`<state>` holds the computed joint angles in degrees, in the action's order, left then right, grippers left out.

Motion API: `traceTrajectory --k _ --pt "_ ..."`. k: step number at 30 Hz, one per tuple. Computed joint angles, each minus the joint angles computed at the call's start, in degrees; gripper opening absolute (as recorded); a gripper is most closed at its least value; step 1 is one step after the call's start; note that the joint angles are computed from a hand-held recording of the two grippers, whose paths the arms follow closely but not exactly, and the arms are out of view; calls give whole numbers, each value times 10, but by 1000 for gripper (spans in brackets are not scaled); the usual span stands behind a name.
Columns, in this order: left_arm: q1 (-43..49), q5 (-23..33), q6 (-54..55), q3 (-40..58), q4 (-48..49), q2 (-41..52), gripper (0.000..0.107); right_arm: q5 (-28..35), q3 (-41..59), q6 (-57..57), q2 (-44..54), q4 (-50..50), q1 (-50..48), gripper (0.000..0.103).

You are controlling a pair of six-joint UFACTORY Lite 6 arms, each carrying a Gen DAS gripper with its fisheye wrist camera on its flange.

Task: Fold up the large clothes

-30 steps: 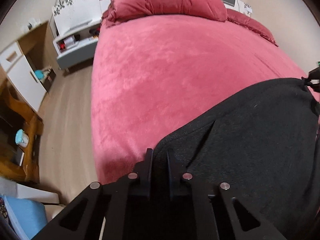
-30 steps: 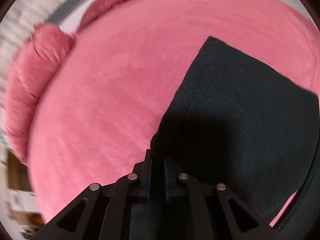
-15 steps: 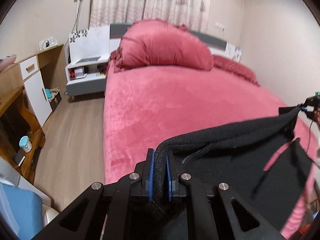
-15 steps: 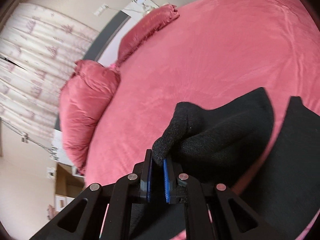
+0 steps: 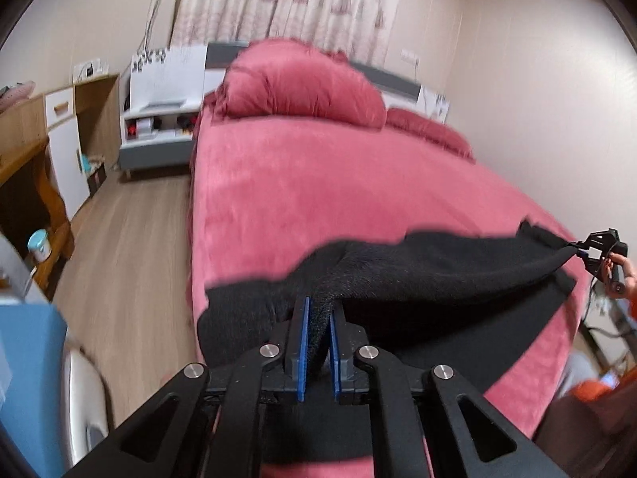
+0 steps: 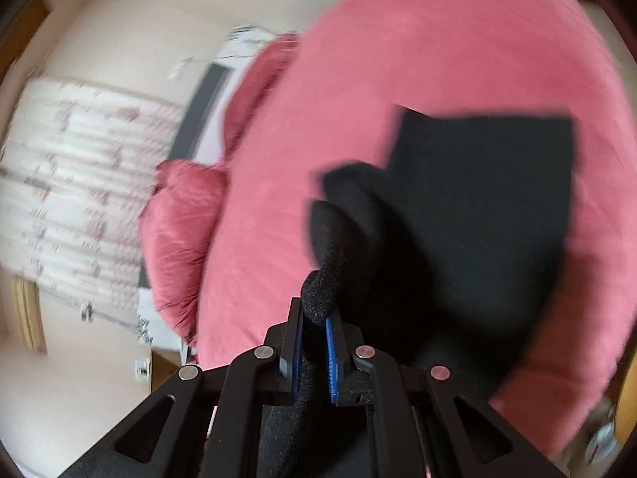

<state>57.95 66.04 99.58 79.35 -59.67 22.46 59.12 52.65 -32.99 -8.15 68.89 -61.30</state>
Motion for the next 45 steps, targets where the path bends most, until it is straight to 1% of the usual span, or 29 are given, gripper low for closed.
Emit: traceTrajectory --k 3,6,7,9,10,13,15,16,18,20,22,23,24,25,26,28,30,33,35,36,37,38,39,40,41,42,43,44,45 --pt "-10 -49 12 -55 36 -16 9 -27 -86 -50 18 18 -21 9" --pt "-24 -67 9 -62 44 -29 9 -35 -160 -110 50 69 -57 9" --pt "-25 -66 5 -62 50 -33 9 -25 -174 -128 58 86 -72 9" --pt "-16 -47 5 -61 59 -51 9 -11 -179 -133 58 105 -77 9" --pt "-8 -33 15 -59 55 -60 9 8 -178 -136 48 111 -83 9" --pt "23 23 34 -47 42 -84 9 54 -170 -135 11 112 -103 9" --pt "35 44 39 -41 43 -89 9 83 -164 -134 -13 110 -124 9" --pt "38 43 54 -45 47 -91 9 98 -160 -133 -23 109 -138 9" --pt "38 16 97 -72 78 -97 9 101 -161 -138 -28 106 -147 9" --pt "30 -13 115 -91 122 -92 9 78 -172 -139 -27 86 -153 9" --pt "21 -83 183 -153 164 -107 9 49 -188 -147 1 75 -160 9" --pt "19 -126 241 -198 165 -127 9 23 -199 -151 20 73 -163 9" --pt "21 -150 287 -228 157 -141 9 7 -211 -157 37 78 -168 9" --pt "23 -159 319 -247 148 -155 9 16 -227 -172 66 103 -181 9" --pt "25 -152 327 -247 142 -163 9 24 -230 -170 74 111 -188 9" --pt "26 -123 302 -216 144 -155 9 31 -208 -131 58 90 -179 9" --pt "23 -105 273 -179 157 -135 9 87 -180 -114 32 85 -186 9" --pt "20 -126 308 -196 159 -138 9 132 -169 -116 -21 78 -203 9" --pt "36 -112 323 -201 150 -140 9 150 -203 -128 -43 84 -238 9" --pt "39 -107 317 -200 150 -139 9 144 -217 -134 -44 78 -249 9" --pt "45 -95 307 -192 158 -131 9 122 -237 -149 -35 69 -260 9" --pt "48 -88 300 -186 165 -123 9 81 -252 -162 -7 54 -264 9" --pt "50 -85 295 -177 176 -115 9 52 -262 -167 12 47 -267 9" --pt "49 -85 290 -172 193 -110 11 48 -279 -195 51 62 -287 9" --pt "44 -86 271 -166 215 -107 11 66 -296 -230 70 87 -303 8" --pt "40 -70 228 -137 252 -93 12 71 -303 -244 65 90 -310 10" --pt "34 -51 187 -107 275 -77 12 63 -310 -253 37 87 -304 14" --pt "33 -13 141 -61 294 -53 12 50 -310 -245 5 75 -290 17" --pt "37 43 95 -3 300 -25 12 38 -305 -237 -13 59 -278 19"
